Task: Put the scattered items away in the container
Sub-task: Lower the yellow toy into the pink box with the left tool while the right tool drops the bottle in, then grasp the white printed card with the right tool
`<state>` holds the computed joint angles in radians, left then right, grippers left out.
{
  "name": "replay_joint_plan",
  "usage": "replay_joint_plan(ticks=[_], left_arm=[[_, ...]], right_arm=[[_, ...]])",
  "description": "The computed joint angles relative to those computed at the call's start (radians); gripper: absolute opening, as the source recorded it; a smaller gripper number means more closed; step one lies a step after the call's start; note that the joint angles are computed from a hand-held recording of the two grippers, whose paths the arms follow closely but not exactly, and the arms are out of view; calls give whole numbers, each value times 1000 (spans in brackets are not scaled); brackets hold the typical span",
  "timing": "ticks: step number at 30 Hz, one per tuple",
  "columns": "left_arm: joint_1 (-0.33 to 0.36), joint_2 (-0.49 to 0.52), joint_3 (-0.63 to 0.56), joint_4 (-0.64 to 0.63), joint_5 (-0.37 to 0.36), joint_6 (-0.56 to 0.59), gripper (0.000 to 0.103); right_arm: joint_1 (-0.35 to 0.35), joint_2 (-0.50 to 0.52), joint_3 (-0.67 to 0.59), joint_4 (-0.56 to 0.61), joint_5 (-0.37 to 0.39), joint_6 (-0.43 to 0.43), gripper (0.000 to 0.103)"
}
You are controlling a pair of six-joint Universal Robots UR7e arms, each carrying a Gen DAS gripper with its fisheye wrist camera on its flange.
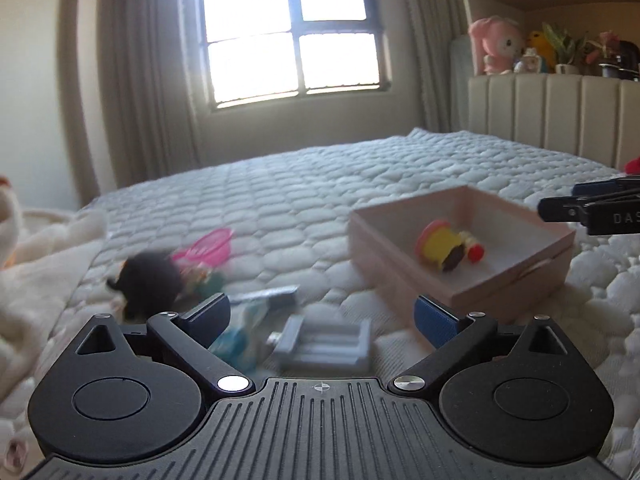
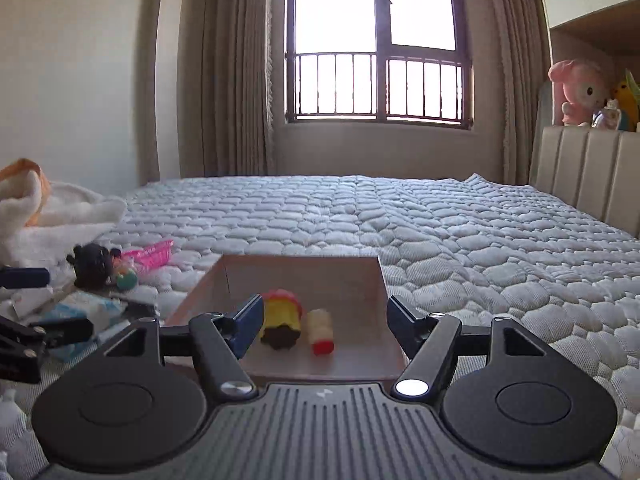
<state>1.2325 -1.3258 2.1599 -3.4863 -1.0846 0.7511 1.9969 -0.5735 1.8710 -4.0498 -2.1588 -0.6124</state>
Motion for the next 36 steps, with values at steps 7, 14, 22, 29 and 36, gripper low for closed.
replay_joint_plan(ticks=[7, 14, 22, 29, 36], left_arm=[[79, -52, 7, -84, 102, 21, 103], [163, -103, -20, -53, 53, -7, 103], [255, -135, -92, 51, -14, -76, 103], [278, -199, -52, 65, -46, -104, 103], [301, -262, 14, 98, -152, -46, 103]], right_arm=[[83, 94, -58, 74, -14, -72, 80], [155, 202, -228, 283, -18, -69, 80], [182, 296, -381, 456, -15, 23, 81], [209, 366, -555, 652, 71, 3, 81], [229, 566, -1007, 1187, 182, -10, 89]])
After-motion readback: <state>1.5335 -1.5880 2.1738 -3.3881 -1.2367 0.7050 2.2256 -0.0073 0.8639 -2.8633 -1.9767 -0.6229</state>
